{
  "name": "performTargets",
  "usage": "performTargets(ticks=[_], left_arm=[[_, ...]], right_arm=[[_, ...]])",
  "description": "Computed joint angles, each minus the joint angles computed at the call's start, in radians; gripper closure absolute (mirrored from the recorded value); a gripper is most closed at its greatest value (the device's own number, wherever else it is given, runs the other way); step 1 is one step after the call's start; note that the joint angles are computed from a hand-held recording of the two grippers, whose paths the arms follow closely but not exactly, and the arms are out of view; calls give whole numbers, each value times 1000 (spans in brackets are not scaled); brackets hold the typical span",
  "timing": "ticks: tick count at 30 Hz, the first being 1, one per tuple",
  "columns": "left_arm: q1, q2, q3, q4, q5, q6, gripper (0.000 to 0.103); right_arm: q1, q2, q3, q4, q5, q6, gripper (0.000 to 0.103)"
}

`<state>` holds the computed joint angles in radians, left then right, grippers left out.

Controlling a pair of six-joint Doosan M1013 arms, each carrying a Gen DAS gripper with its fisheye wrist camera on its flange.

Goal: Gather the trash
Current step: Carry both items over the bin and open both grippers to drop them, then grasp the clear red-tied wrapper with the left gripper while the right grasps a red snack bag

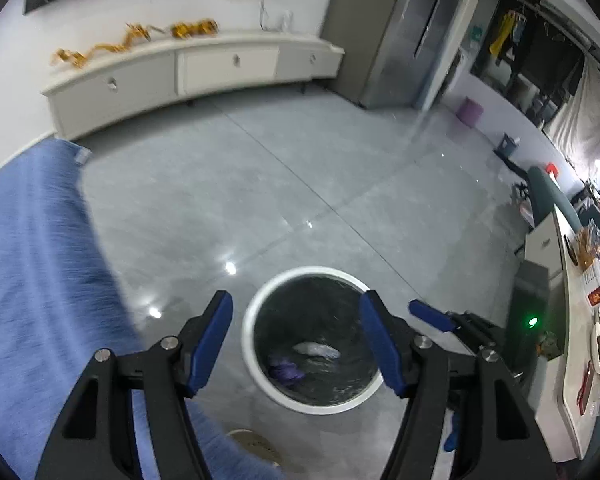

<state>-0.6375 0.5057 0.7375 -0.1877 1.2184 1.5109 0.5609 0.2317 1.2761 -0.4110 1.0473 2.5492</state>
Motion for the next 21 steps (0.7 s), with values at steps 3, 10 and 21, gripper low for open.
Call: performTargets(ticks=[3, 10, 21], left_arm=[[29, -72, 89, 9, -69, -7, 39], [121, -266, 316, 133, -235, -52, 34], [366, -500, 605, 425, -333, -298, 27]], right_arm=[[34, 5, -47, -37, -15, -20, 58], [116, 66, -209, -24, -59, -149, 58], [195, 276, -566, 178, -15, -454, 53]])
